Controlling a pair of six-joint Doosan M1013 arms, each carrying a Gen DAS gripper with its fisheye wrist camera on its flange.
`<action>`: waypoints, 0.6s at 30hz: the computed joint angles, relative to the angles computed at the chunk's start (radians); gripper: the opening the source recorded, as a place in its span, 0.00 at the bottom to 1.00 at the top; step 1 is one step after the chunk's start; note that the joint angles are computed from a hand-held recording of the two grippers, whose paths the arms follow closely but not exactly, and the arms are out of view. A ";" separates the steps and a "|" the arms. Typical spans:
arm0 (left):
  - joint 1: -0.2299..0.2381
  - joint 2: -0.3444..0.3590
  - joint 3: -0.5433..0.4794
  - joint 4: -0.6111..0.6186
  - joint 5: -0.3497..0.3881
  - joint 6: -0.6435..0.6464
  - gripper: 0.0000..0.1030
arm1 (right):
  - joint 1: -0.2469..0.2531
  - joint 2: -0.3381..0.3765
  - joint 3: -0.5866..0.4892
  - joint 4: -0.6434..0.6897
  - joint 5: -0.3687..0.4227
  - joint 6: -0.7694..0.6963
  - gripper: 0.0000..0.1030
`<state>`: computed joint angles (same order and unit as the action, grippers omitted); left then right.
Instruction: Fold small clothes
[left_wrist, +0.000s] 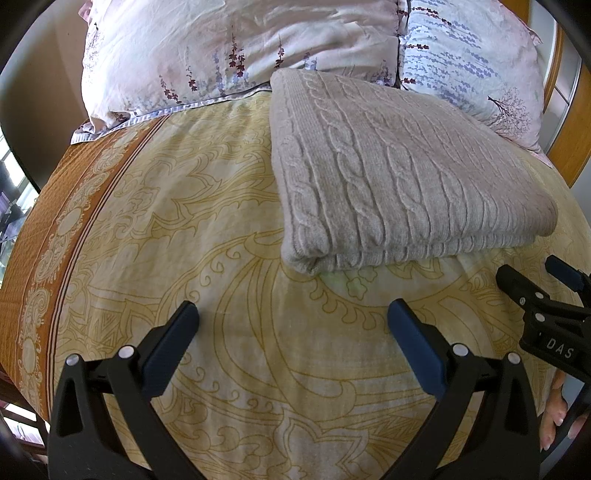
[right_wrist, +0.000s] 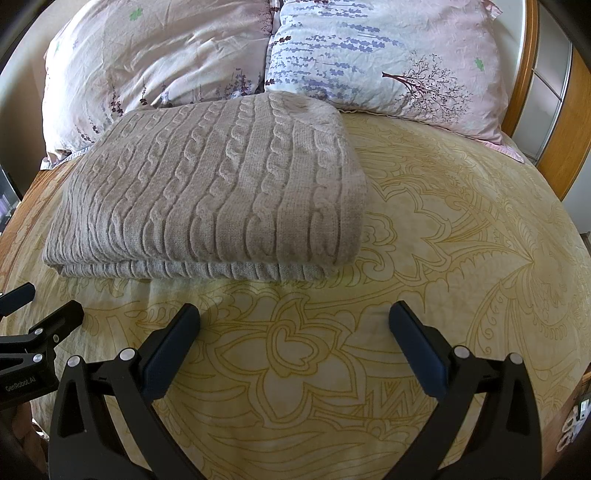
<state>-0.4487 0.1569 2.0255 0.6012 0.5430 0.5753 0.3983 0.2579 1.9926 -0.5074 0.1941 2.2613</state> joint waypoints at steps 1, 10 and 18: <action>0.000 0.000 0.000 0.000 0.000 0.000 0.98 | 0.000 0.000 0.000 -0.001 0.000 0.002 0.99; 0.002 0.000 0.001 -0.001 -0.002 0.004 0.98 | 0.000 0.000 0.000 -0.004 0.000 0.005 0.99; 0.001 0.000 0.001 0.001 -0.002 0.000 0.98 | 0.000 0.000 0.001 -0.008 0.000 0.009 0.99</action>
